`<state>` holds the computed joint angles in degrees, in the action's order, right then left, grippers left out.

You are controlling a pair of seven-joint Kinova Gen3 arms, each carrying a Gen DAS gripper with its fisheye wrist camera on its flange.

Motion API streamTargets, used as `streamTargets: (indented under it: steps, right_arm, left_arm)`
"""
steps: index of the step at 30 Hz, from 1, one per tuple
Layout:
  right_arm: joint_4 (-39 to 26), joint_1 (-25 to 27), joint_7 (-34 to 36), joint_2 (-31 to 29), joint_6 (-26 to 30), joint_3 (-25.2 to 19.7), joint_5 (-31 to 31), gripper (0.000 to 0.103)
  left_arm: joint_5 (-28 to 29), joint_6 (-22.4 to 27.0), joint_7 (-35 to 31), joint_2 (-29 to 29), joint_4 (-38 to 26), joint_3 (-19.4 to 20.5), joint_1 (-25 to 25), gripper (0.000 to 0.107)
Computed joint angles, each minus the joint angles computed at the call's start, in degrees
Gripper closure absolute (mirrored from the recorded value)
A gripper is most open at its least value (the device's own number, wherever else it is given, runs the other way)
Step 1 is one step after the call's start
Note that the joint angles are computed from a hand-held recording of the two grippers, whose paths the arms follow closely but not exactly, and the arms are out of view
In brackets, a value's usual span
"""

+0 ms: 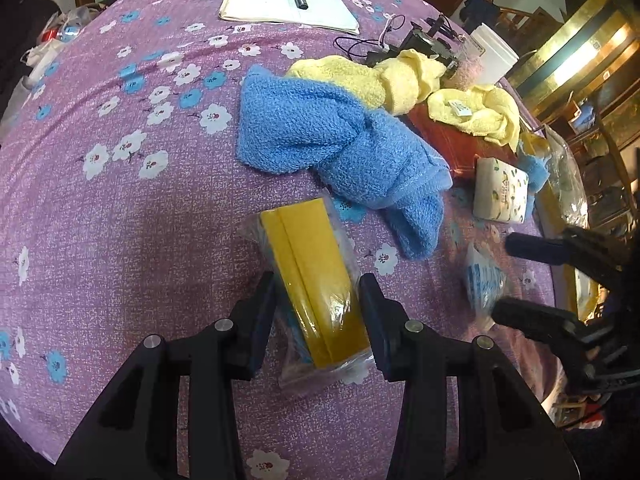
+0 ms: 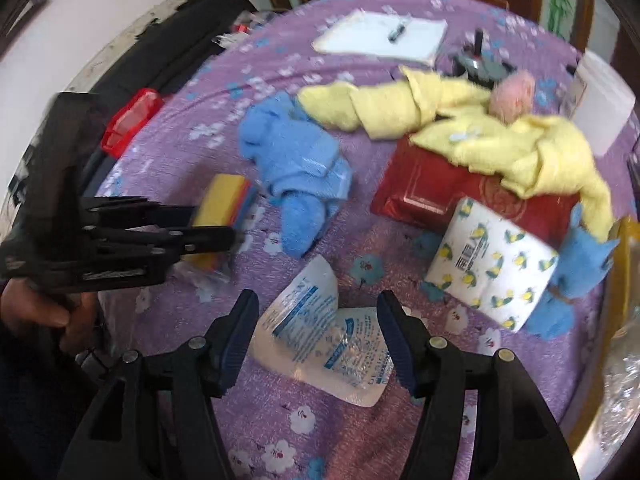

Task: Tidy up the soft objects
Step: 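Grasp the yellow sponge with the left tool while the right tool grasps the desiccant bag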

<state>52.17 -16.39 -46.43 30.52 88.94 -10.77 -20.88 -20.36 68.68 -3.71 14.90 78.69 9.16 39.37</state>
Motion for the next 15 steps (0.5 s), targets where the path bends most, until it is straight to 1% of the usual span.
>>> streamTargets:
  steps: [2, 3, 5, 6, 7, 8, 10, 12, 13, 15]
  right_arm:
    - [1.37, 0.15, 4.57, -1.43, -0.26, 0.43, 0.19, 0.042]
    - [0.85, 0.76, 6.90, -1.39, 0.72, -0.62, 0.76, 0.042]
    - [-1.52, 3.13, 11.56, -0.60, 3.62, -5.21, 3.27, 0.042]
    - [-3.25, 3.10, 13.89, -0.31, 5.59, -6.93, 5.60, 0.042]
    - [-3.91, 2.52, 16.22, -0.20, 6.79, -7.64, 7.93, 0.042]
    - [-3.92, 1.83, 18.55, -0.36, 7.05, -7.29, 9.32, 0.042]
    - [-3.82, -0.86, 21.88, -0.82, 6.65, -4.60, 10.91, 0.042]
    - [-4.92, -4.71, 23.99, 0.25, 7.41, -0.41, 11.46, 0.042]
    - [-4.28, -6.29, 24.65, 0.19, 6.39, 1.12, 12.17, 0.042]
    - [-3.01, -7.74, 25.60, 0.27, 5.46, 1.39, 13.94, 0.042]
  left_arm:
    - [-0.01, -0.20, 0.02, -0.05, 0.19, -0.02, -0.04, 0.065]
    - [0.01, -0.21, -0.06, -0.03, 0.20, 0.00, -0.07, 0.065]
    - [-0.22, 0.06, -0.21, 0.07, 0.09, 0.03, 0.05, 0.065]
    - [-0.33, 0.18, -0.24, 0.15, 0.01, 0.02, 0.11, 0.065]
    - [-0.48, 0.25, -0.21, 0.22, -0.05, -0.01, 0.19, 0.065]
    - [-0.57, 0.28, -0.12, 0.27, -0.08, -0.05, 0.25, 0.065]
    - [-0.71, 0.36, 0.09, 0.36, -0.14, -0.10, 0.40, 0.065]
    - [-1.04, 0.53, 0.41, 0.48, -0.24, -0.15, 0.65, 0.065]
    - [-1.19, 0.66, 0.48, 0.60, -0.38, -0.16, 0.76, 0.065]
    - [-1.47, 0.91, 0.68, 0.81, -0.57, -0.22, 1.01, 0.065]
